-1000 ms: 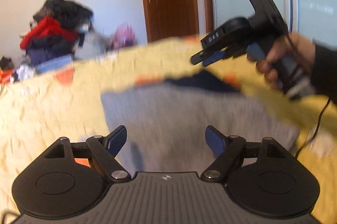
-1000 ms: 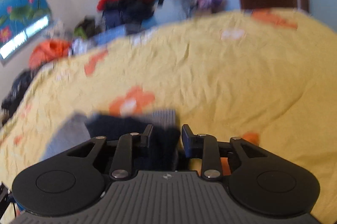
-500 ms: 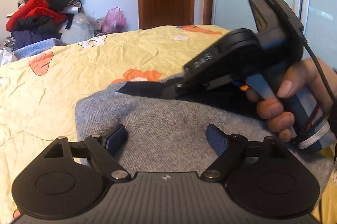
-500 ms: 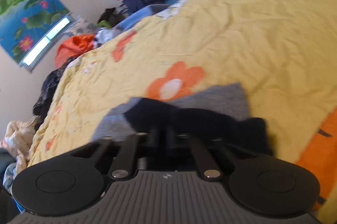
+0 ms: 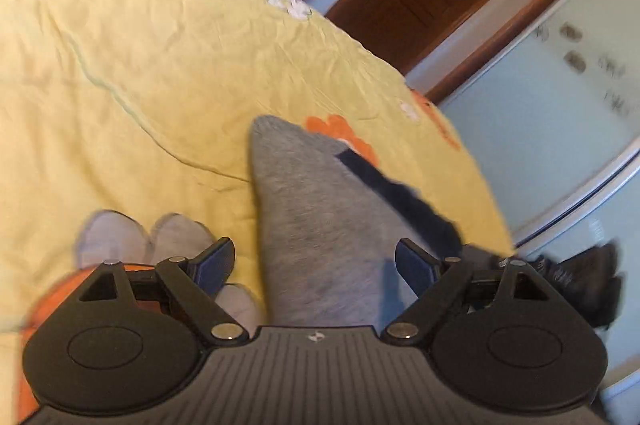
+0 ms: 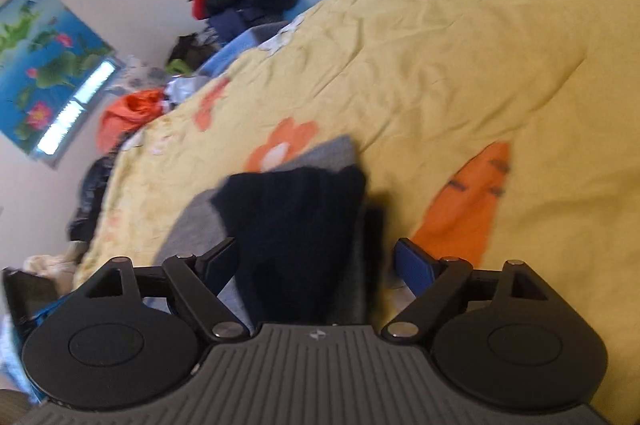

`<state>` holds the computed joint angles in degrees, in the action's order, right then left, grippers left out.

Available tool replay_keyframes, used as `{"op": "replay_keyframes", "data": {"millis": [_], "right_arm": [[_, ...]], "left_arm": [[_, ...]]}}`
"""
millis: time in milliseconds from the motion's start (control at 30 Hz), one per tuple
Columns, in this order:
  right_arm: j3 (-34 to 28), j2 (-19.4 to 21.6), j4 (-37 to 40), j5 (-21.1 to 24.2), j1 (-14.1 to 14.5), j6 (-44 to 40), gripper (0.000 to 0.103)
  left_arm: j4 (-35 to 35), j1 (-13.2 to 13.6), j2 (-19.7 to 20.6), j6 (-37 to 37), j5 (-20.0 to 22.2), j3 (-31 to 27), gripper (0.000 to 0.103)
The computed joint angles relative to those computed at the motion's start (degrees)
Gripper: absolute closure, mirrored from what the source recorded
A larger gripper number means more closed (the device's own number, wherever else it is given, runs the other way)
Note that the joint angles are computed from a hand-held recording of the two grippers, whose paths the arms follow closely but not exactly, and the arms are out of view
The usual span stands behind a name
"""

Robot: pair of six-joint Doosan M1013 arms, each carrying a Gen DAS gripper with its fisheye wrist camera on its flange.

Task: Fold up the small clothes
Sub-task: 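Open the left gripper while the right gripper holds and lifts the navy part, then grasp the grey sweater edge with the left gripper beside the right gripper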

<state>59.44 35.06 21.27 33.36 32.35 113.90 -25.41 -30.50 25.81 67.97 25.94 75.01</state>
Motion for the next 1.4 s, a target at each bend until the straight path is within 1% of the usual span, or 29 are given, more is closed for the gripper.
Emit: {"op": "replay_keyframes", "data": {"millis": [33,67,100,133,167,200,300,367,433,600,633,667,733,767,800,833,867,900,933,967,1000,1033,1100,1167,1267,1300,1333,1367,1400], "right_arm": [[0.4,0.0,1.3,-1.3,0.1,-0.6,0.021],[0.6,0.1,2.1,-2.1,0.1,-0.7,0.029],[0.6,0.2,4.0,-2.1,0.0,-1.4,0.039],[0.0,0.6,4.7,-0.8,-0.1,-1.4,0.066],[-0.9,1.1,4.0,1.1,0.0,-0.5,0.071],[-0.4,0.9,5.2,0.4,0.1,-1.9,0.072],[1.0,0.0,5.3,-1.7,0.4,-2.1,0.076],[0.5,0.0,5.7,-2.7,0.9,-2.9,0.076],[-0.3,0.3,8.9,-3.4,1.0,-6.3,0.077],[-6.6,4.1,19.1,-3.3,1.1,-13.7,0.077],[-8.9,5.5,19.3,-2.9,1.2,-13.5,0.077],[-11.2,6.9,18.0,-2.4,1.3,-11.6,0.075],[-15.7,9.6,12.0,-0.3,1.7,-4.4,0.068],[-17.3,10.6,8.0,1.3,1.9,0.2,0.065],[-17.9,10.8,5.7,2.7,2.0,2.9,0.064],[-16.8,10.1,5.8,2.7,2.1,2.6,0.061],[-14.3,8.8,8.1,1.7,2.1,-0.8,0.058],[-11.4,7.0,10.1,0.7,2.2,-4.3,0.054],[-8.6,5.3,11.3,0.3,2.2,-7.0,0.054],[-6.2,3.8,12.3,0.4,2.3,-9.0,0.054],[-3.9,2.3,12.4,0.9,2.3,-9.6,0.053],[-2.0,1.1,11.7,1.6,2.5,-9.1,0.049],[1.7,-1.0,10.6,2.0,2.8,-7.5,0.046],[5.4,-2.8,16.7,-0.1,2.8,-11.5,0.044],[6.7,-3.0,25.0,-0.3,2.5,-14.5,0.044],[6.5,-2.7,26.3,0.0,2.5,-15.1,0.049],[5.8,-2.2,25.8,0.4,2.7,-14.2,0.062],[4.8,-1.7,25.0,1.5,2.7,-13.1,0.081],[3.7,-1.1,23.8,3.2,2.9,-12.3,0.083]], "left_arm": [[-3.4,0.2,0.3,2.1,0.4,-0.2,0.017],[-3.8,0.2,0.8,2.1,1.9,-1.2,0.032],[-1.2,0.3,1.7,0.5,3.6,-2.8,0.05],[3.1,-0.2,1.7,-2.0,4.1,-3.2,0.054],[5.2,-0.4,2.1,-2.8,4.6,-4.1,0.061],[7.1,-0.6,2.0,-3.8,4.3,-4.1,0.065],[14.1,-1.6,1.2,-7.3,4.0,-3.7,0.069],[13.3,-1.2,0.4,-6.1,3.9,-3.3,0.07],[15.0,-0.8,-0.6,-6.0,3.5,-2.8,0.07],[26.1,1.1,-1.4,-13.0,4.0,-3.7,0.069],[26.2,1.6,-0.9,-11.9,5.0,-4.2,0.069],[27.8,1.9,-0.6,-12.9,6.3,-4.7,0.068],[31.9,2.0,-0.9,-18.6,8.8,-4.0,0.065],[31.9,2.0,-1.9,-20.1,7.6,-2.2,0.065],[29.3,2.2,-3.5,-18.6,4.0,0.6,0.064],[24.6,2.5,-5.3,-14.9,0.4,3.7,0.063],[19.3,2.6,-6.8,-10.4,-2.1,6.5,0.053],[14.5,2.7,-8.1,-6.5,-3.3,8.7,0.039],[12.0,2.5,-9.1,-5.1,-4.2,10.5,0.037],[9.0,2.4,-10.0,-3.5,-4.3,12.0,0.037],[5.2,2.5,-10.5,-1.1,-3.1,12.8,0.037],[0.8,2.7,-10.8,1.3,-2.6,13.7,0.037],[-7.5,2.8,-11.2,7.0,-2.8,15.5,0.036],[-8.4,2.3,-11.5,7.8,-3.9,16.1,0.035],[-12.2,2.3,-10.9,10.4,-1.1,15.0,0.035],[-9.7,1.9,-10.7,9.0,-1.2,14.7,0.036],[-5.6,1.4,-10.7,6.7,-0.9,14.2,0.037],[0.4,0.8,-10.6,2.8,0.1,13.5,0.053],[6.1,0.3,-10.3,-1.0,2.2,12.5,0.083]]}}
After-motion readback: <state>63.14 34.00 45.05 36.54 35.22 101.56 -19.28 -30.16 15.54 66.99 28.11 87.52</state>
